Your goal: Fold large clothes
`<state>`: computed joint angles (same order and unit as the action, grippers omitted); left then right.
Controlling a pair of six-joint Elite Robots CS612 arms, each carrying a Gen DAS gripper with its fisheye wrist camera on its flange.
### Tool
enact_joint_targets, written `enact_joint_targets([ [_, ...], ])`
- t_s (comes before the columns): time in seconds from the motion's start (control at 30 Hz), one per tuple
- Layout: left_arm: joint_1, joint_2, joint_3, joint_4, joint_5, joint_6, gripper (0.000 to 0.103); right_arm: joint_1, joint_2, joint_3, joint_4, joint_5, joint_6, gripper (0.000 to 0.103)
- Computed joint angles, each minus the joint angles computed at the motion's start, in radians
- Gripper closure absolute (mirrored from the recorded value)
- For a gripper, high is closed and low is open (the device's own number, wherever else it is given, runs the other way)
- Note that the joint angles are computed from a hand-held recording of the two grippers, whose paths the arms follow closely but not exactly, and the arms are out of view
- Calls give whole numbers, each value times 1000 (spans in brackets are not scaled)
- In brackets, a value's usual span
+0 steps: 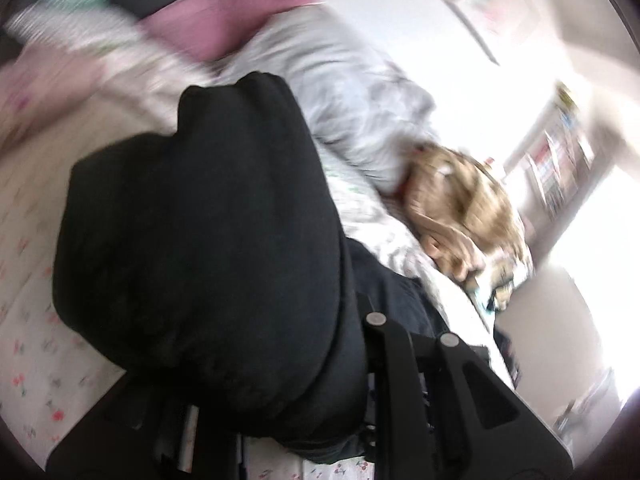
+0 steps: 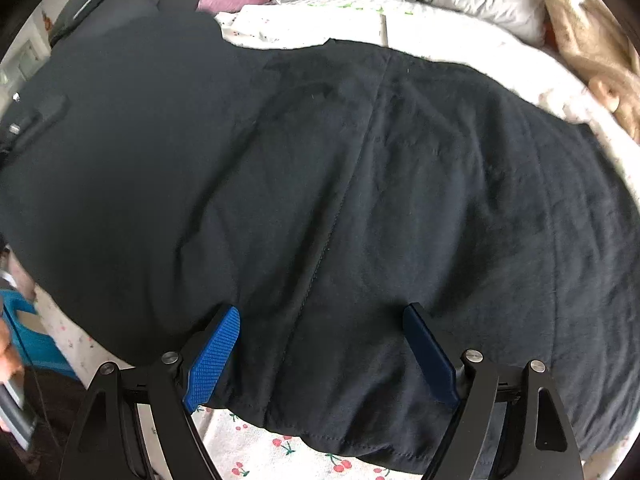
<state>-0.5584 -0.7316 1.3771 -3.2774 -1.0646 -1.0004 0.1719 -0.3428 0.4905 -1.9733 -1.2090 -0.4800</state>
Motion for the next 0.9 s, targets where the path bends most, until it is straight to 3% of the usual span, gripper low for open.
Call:
enact_joint_targets([
  [0.1,-2,30,-67,-22,-51,124,81,-25,42,-106,139,98,34,18],
  [0.17,0,52,-115,-16,-102,181,81,-53,54,-139,163,165,105,18],
  [0.4,-2,147,-312,153,-270,367,81,-124,17,-54,-51,131,357,18],
  [0.63,3,277,-548,512,-515,477,71,-185,-7,12,-171,146,543,18],
  [0.67,-2,289,-560,521,-505,522,71,-191,-7,15,-177,162,555,18],
  [0.7,-10,289,-559,515,-470,562,69,-195,-4,10,-175,175,560,18],
  [0.73,-14,288,-562,524,-458,584,59,-194,-13,32,-189,189,569,18],
  [0.77,-11,286,-569,534,-482,583,49,-196,-14,36,-188,209,571,18],
  [0.9,7,244,-541,532,-624,567,34,-207,3,15,-139,356,568,18],
])
